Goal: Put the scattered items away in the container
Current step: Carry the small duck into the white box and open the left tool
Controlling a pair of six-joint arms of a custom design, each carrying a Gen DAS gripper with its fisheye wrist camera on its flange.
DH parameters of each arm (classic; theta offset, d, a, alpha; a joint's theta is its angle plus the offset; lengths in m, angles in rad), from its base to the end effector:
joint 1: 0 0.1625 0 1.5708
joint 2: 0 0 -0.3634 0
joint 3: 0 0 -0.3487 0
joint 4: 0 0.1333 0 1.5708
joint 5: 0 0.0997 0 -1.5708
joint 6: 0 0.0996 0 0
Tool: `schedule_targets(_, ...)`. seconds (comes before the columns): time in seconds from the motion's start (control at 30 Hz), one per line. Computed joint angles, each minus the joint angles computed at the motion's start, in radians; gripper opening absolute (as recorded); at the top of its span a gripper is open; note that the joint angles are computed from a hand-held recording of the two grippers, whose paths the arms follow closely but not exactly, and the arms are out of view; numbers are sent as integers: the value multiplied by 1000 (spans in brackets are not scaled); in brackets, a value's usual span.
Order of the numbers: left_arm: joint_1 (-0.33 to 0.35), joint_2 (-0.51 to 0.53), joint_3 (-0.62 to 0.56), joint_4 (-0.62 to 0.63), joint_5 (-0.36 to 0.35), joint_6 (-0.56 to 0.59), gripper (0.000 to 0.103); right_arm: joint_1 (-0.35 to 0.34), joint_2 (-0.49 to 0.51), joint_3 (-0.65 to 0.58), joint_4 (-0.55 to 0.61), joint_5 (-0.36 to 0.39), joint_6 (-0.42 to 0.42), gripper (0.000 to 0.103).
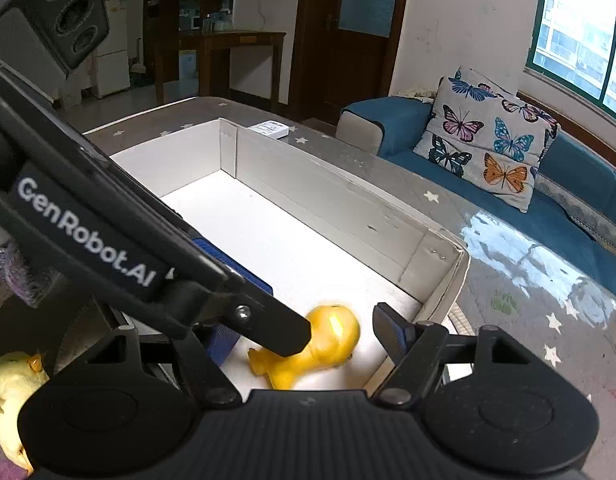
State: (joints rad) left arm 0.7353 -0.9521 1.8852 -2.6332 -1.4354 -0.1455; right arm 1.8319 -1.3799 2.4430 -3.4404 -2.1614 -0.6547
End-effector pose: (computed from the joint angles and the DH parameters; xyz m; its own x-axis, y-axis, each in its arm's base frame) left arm -0.2946 -0.4643 0.0934 -0.7770 0.6191 -0.1137 0.6294 0.7630 -0.1470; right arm 0.1700 -0.3347 0.2293 -0.6101 -0.2691 0.7452 -0.6935 0.6363 -0.3380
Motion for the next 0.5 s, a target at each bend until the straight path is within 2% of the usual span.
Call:
schedule_targets(0.27,-24,-21,29,-28,14,-9,35,27,-19,18,-20,-18,12,74)
schedule_targets(0.5,-78,-87,107,-57,47,-29,35,88,-66,72,-66,-45,39,74)
